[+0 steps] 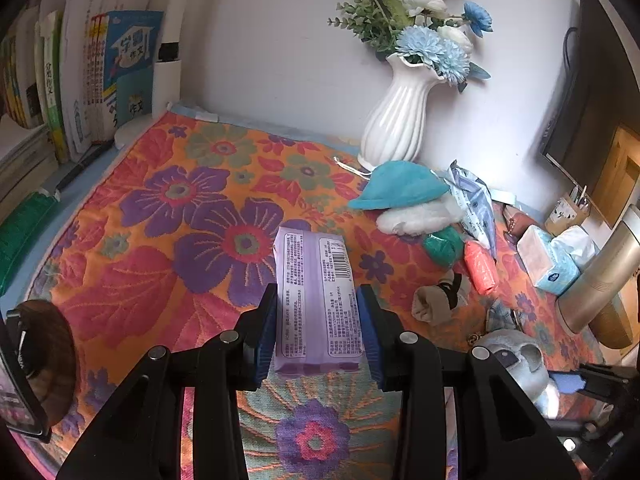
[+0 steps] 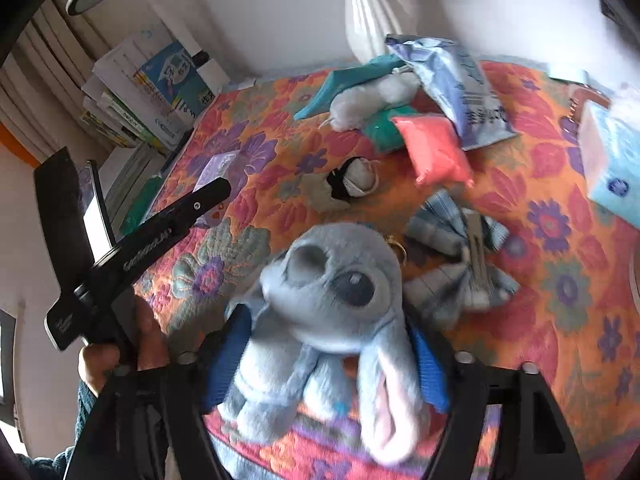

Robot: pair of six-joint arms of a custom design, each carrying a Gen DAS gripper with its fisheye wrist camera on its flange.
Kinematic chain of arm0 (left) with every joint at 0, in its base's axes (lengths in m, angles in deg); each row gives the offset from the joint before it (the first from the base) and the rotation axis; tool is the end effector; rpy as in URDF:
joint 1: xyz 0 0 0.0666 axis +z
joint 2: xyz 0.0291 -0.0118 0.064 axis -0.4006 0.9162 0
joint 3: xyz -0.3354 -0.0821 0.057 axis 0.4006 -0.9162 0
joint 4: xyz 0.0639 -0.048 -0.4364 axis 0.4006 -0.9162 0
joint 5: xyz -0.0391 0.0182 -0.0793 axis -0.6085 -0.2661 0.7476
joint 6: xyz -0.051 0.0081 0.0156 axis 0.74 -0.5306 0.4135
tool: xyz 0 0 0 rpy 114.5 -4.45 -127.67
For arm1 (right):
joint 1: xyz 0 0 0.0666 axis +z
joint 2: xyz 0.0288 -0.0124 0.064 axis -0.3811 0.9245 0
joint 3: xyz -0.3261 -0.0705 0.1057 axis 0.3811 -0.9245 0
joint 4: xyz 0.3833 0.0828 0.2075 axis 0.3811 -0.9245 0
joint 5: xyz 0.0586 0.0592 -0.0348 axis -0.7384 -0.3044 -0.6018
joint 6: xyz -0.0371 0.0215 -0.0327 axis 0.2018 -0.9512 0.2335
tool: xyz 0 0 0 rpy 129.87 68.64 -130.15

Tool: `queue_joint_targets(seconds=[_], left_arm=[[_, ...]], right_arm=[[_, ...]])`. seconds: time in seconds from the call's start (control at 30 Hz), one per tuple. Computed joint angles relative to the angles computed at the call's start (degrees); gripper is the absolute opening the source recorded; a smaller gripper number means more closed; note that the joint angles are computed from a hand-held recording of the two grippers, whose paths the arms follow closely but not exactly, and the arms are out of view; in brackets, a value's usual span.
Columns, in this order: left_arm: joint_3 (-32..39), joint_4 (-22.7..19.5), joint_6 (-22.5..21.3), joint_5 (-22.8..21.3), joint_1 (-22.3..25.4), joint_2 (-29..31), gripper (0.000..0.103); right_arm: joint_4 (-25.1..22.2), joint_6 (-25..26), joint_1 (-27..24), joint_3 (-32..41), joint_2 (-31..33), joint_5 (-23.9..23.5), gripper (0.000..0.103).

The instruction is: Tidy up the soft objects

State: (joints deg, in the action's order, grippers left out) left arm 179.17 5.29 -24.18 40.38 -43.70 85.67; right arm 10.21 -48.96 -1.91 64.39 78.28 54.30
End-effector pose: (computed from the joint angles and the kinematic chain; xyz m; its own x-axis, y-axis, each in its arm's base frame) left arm 0.5376 -0.1898 0.4704 -0.6243 -0.2318 -0.7460 -0.0863 0.9696 -0.2290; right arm 0.5040 0.2000 0.4923 -0.8791 -0.0856 -0.4688 -0.2939 0.8718 0.3920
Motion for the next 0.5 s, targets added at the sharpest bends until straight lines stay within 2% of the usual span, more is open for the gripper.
queue_joint_targets(seconds=[0.07, 0.13, 0.4, 0.5], left_arm=[[0.0, 0.1, -0.1, -0.2, -0.1, 0.0, 0.035], [0.0, 0.2, -0.2, -0.1, -0.1, -0.1, 0.035], [-0.2, 0.4, 0.0, 0.3, 0.0, -0.2, 0.035], [-0.2, 0.3, 0.1, 0.3, 0.0, -0.2, 0.035]], right_arm=[[1.5, -1.9, 0.1, -1.9, -1.3, -1.3, 0.094], [1.9, -3.1, 0.7, -2.8, -1.6, -1.3, 0.095], [1.2, -0.1, 6.6, -1.5, 0.0, 13.5, 0.097], [2.3, -0.6, 6.7, -2.4, -0.1, 15.2, 0.098]])
